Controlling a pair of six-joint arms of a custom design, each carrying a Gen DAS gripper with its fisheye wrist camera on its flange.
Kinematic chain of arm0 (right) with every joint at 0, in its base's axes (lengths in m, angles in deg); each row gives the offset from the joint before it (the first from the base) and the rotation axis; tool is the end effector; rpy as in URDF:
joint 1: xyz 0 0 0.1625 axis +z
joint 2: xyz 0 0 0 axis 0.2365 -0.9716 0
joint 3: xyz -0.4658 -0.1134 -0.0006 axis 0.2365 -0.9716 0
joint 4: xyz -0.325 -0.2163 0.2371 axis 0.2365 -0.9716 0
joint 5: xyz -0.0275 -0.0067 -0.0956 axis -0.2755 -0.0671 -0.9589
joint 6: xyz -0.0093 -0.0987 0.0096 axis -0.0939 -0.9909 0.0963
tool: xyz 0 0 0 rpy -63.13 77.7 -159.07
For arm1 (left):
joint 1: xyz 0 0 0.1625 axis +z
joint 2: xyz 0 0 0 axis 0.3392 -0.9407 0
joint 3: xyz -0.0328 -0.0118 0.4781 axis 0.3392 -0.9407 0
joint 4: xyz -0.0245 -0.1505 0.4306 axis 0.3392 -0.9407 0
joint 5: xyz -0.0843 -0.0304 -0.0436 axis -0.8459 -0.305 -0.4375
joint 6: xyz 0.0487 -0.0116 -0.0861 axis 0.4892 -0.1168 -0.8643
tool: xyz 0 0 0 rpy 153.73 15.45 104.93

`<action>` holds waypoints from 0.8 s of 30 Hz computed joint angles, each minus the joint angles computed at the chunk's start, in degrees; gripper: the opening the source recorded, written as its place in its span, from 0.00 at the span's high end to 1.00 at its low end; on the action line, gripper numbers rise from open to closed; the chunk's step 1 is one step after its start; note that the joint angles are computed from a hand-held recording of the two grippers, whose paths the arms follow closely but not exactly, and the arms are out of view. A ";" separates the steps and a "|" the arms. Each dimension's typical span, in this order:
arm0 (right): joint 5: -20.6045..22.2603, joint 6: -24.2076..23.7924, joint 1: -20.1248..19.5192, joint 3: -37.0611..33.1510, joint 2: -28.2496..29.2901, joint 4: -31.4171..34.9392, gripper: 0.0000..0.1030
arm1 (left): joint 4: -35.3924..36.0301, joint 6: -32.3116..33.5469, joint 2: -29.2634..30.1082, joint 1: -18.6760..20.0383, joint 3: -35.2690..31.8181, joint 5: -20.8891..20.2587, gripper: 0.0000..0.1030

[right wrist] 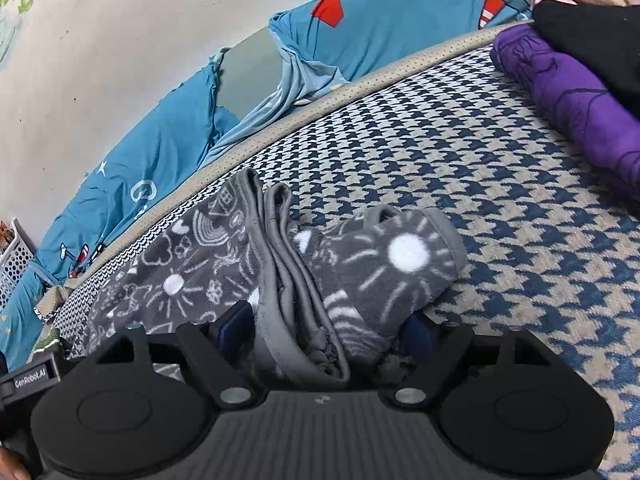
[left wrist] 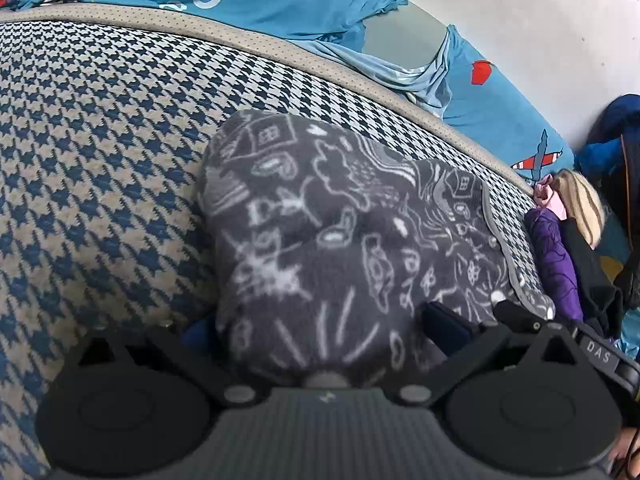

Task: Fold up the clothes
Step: 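Lift the grey fleece bundle with both grippers and carry it along the bed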

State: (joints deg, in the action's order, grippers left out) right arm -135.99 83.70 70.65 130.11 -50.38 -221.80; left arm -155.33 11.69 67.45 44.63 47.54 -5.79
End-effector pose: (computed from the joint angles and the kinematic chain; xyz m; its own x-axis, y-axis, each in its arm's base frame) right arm 0.0174 -0.7298 0.2727 -0.8535 0.4853 0.1898 0.0099 0.3792 -0.9253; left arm -0.2669 -0.9085 -0.0056 -0.8280 0.5200 -0.2096 0.5580 0.8008 -0.2177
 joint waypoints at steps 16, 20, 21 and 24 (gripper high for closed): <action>-0.25 -5.69 0.79 -1.81 2.23 -3.79 0.60 | -5.78 2.42 -0.65 -1.45 3.53 1.53 0.25; -1.52 -8.09 1.70 -2.25 2.80 -5.42 0.65 | -9.91 4.06 -1.78 -1.84 6.26 2.13 0.37; -2.07 -8.63 1.97 -2.51 3.03 -5.78 0.65 | -10.95 4.44 -2.05 -1.92 6.91 2.26 0.41; -3.69 -11.20 2.95 -3.61 3.97 -7.37 0.67 | -13.41 5.47 -2.67 -2.35 8.63 3.27 0.45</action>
State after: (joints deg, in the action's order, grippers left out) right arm -139.68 72.50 73.60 126.50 -46.41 -229.17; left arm -168.74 17.16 64.78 42.28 56.17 -2.52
